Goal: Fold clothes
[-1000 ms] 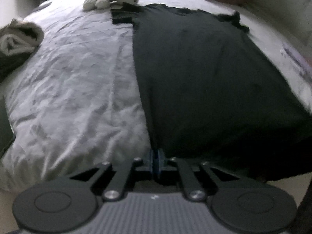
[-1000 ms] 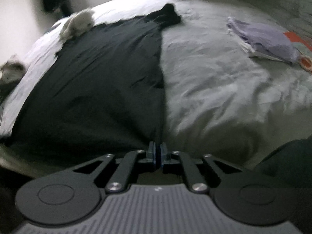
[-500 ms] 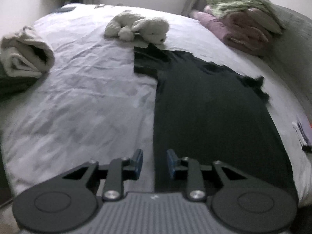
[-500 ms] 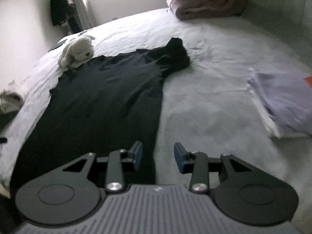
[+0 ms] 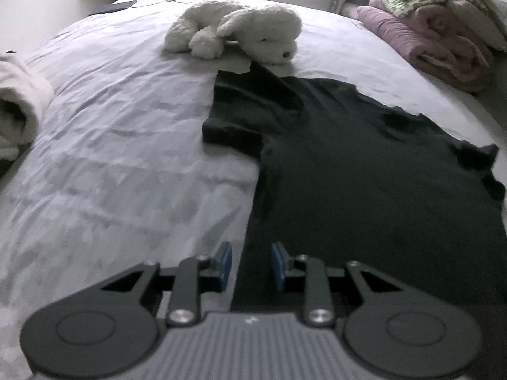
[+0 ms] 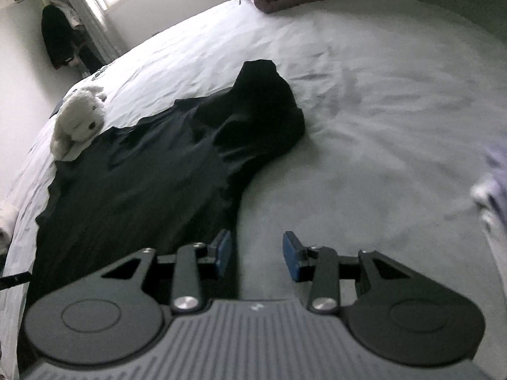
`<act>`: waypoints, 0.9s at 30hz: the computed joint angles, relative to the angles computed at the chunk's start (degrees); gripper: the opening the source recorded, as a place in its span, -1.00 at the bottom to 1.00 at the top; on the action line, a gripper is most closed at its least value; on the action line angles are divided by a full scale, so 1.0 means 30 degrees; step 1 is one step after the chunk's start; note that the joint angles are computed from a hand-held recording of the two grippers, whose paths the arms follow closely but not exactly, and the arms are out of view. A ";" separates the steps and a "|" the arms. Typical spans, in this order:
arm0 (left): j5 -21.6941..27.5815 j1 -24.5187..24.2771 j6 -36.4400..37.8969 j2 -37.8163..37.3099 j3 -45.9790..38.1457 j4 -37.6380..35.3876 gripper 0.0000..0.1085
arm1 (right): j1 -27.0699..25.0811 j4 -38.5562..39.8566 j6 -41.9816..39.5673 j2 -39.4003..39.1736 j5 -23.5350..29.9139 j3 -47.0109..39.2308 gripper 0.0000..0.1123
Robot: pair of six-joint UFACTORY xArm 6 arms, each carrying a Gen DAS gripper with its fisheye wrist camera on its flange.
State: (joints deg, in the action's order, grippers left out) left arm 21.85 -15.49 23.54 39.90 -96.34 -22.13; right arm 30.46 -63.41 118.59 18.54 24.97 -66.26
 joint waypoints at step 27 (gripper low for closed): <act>-0.0242 -0.0219 -0.1352 0.3452 -0.4617 0.2065 -0.49 | 0.0078 0.0135 -0.6356 0.5260 0.6964 -0.6735 -1.00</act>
